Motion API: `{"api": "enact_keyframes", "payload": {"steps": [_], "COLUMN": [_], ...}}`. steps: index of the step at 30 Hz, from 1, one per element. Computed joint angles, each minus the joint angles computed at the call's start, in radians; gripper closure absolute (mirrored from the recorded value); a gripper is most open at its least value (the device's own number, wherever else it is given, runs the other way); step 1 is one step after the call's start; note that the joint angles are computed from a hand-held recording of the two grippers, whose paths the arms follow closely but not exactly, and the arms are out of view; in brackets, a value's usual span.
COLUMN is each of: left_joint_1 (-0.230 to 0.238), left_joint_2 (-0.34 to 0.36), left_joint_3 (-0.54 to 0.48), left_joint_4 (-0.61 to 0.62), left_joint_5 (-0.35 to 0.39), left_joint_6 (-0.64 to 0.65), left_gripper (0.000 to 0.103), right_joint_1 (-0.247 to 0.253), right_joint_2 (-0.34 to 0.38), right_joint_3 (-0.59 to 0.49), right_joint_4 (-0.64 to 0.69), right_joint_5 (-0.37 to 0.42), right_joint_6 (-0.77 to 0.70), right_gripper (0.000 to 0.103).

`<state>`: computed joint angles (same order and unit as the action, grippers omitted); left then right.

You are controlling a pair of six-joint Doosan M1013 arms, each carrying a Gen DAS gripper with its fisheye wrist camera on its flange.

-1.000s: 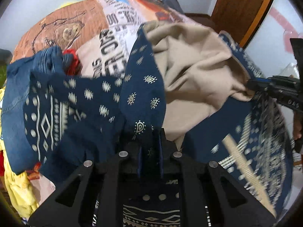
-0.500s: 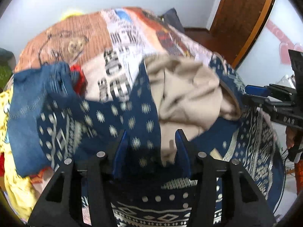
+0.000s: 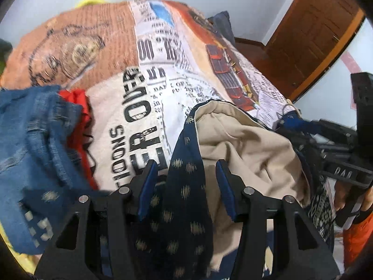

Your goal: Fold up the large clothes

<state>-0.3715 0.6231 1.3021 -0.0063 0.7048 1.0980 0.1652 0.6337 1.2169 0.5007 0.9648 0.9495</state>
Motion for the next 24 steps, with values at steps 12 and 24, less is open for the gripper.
{"api": "enact_keyframes", "payload": {"steps": [12,24], "left_joint_1": [0.002,-0.081], "left_joint_2": [0.005,-0.162], "left_joint_3": [0.005,0.133], "left_joint_4": [-0.055,0.021], "left_joint_5": [-0.039,-0.126], "left_joint_6": [0.065,0.095], "left_gripper": [0.093,0.093], "right_joint_1": [-0.007,-0.068], "right_joint_2": [0.020,-0.160], "right_joint_3": [-0.001,0.192], "right_joint_4": [0.084,0.270], "right_joint_5": [0.056,0.041], "right_joint_6": [-0.025,-0.214], "right_gripper": [0.090,0.092]}}
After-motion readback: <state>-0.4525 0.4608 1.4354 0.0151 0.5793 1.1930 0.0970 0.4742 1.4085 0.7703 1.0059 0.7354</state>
